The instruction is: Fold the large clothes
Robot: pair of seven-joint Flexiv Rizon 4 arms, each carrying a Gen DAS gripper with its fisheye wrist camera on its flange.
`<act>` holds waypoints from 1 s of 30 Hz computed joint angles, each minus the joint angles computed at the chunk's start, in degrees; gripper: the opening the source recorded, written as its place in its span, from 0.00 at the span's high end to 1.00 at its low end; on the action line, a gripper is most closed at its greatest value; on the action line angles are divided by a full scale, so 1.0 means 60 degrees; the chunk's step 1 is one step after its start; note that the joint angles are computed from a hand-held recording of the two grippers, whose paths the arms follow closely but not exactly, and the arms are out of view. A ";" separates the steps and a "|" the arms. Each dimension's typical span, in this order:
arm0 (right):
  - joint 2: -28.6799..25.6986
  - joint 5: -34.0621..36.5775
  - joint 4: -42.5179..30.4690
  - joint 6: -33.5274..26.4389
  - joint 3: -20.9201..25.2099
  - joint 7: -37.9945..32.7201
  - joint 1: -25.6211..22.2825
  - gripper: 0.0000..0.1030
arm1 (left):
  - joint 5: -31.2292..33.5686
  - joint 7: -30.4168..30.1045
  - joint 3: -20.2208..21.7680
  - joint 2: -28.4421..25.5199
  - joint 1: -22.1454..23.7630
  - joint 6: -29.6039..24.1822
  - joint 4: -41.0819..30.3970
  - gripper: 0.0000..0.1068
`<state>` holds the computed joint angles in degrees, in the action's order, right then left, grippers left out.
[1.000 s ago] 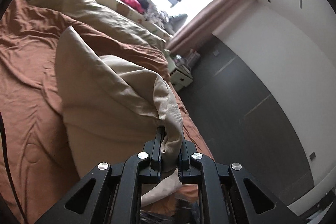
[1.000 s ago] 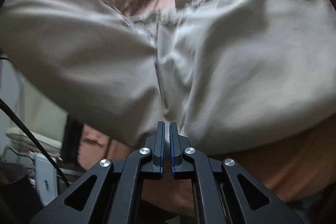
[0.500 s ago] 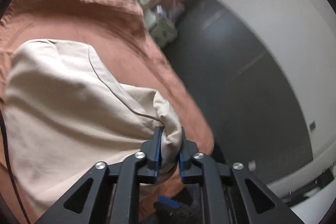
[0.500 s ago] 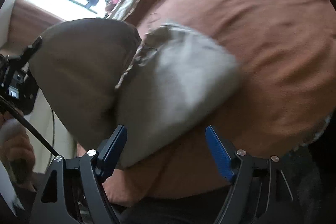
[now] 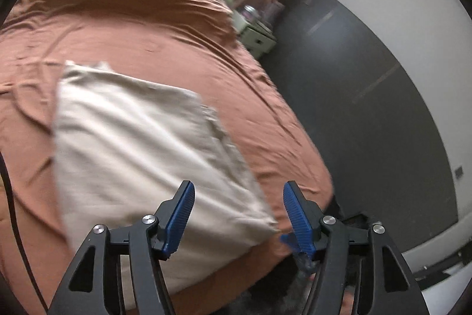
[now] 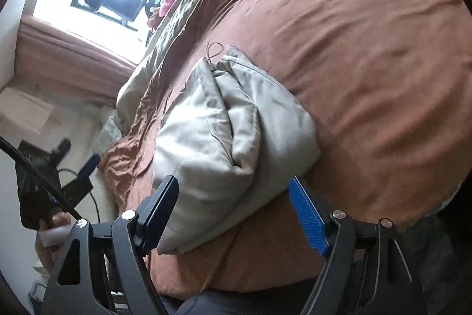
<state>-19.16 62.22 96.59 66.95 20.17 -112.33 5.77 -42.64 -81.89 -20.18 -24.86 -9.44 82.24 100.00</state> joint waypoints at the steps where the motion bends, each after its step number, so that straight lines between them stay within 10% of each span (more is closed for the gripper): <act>1: -0.0089 -0.0310 -0.0083 0.0029 -0.0095 0.0179 0.0161 0.26 | -0.0048 -0.0041 0.0065 0.0085 0.0055 0.0115 0.0202 0.40; 11: -0.1114 -0.4951 -0.1681 -0.1054 -0.0899 0.3262 0.1299 0.26 | -0.1605 0.1323 -0.2159 -0.0095 0.2367 0.2148 0.1963 0.40; 20: -0.2625 -0.7613 -0.4225 -0.3152 -0.0937 0.4546 0.1818 0.26 | -0.0834 0.0606 -0.4049 -0.1454 0.4383 0.3001 0.2339 0.40; 26: -0.4020 -0.8784 -0.6460 -0.4572 -0.1231 0.5272 0.2324 0.26 | -0.0213 0.0119 -0.3760 -0.1426 0.4342 0.2779 0.2403 0.40; 30: -0.4699 -0.8697 -0.7578 -0.5247 -0.1022 0.5221 0.2421 0.26 | 0.0156 -0.0431 -0.2379 -0.1330 0.3432 0.2066 0.2119 0.40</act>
<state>-47.35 10.04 51.12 35.47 14.04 -81.01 20.29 -41.70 -84.47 -34.46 -32.84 11.15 94.64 112.71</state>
